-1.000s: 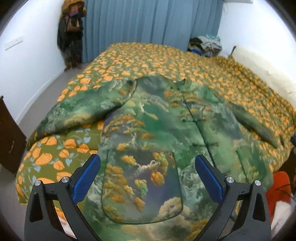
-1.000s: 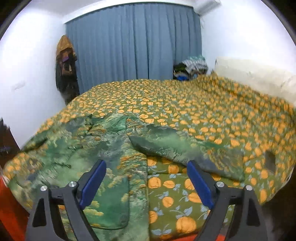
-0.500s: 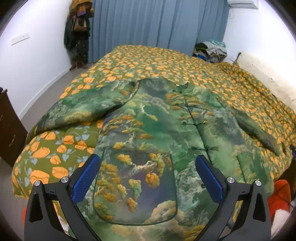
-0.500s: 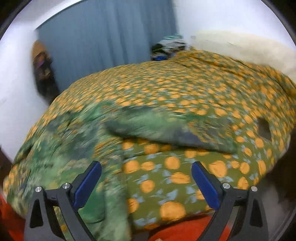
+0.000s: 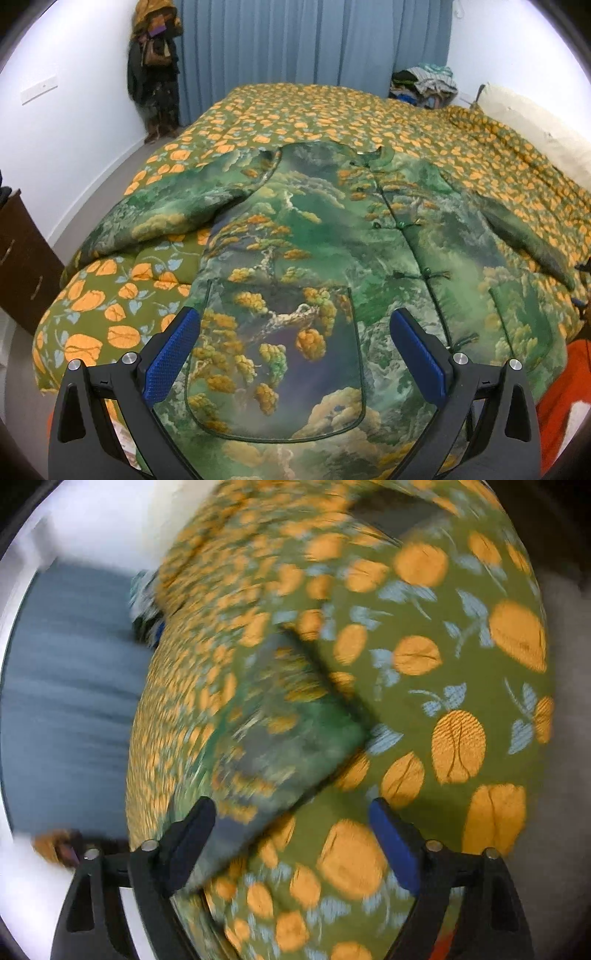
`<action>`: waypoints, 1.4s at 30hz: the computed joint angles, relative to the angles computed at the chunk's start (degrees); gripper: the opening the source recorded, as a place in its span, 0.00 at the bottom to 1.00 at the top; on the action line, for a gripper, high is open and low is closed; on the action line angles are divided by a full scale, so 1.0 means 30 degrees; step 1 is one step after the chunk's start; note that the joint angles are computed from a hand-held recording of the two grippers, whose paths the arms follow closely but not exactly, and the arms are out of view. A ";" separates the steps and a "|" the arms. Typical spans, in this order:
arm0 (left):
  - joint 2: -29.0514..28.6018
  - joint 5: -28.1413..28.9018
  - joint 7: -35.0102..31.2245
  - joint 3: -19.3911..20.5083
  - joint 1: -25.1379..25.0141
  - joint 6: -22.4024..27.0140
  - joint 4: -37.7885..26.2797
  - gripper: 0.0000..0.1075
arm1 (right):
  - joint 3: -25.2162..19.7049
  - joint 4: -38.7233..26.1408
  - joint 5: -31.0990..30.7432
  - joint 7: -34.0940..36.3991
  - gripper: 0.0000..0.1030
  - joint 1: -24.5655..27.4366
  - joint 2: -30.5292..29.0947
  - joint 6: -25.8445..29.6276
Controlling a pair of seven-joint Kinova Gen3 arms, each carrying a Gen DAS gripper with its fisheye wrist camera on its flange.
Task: Fold large clothes
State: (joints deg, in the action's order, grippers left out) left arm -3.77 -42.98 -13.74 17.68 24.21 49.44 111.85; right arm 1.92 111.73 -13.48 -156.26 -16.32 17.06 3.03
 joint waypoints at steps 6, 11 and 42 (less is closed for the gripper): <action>0.0378 0.0179 0.0322 -0.0110 0.0270 0.0508 0.0057 0.95 | 0.3583 -0.0331 0.1531 -0.3205 0.39 -0.3028 0.1456 -0.1140; 0.0573 -0.0022 0.0679 -0.0156 0.0654 0.0915 0.0092 0.95 | 0.7805 -0.1333 0.5185 -0.5143 0.10 -0.7213 0.1037 0.0776; -0.0739 0.3296 -0.2494 -0.1638 0.0807 -0.2901 0.0507 0.95 | -0.4487 -1.3854 1.3248 0.6589 0.65 -1.1597 0.5331 1.0863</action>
State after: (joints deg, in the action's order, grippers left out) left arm -5.98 -33.10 -21.23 12.76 26.63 40.74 113.37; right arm -11.54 70.17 26.26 -136.50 -51.11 33.05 35.62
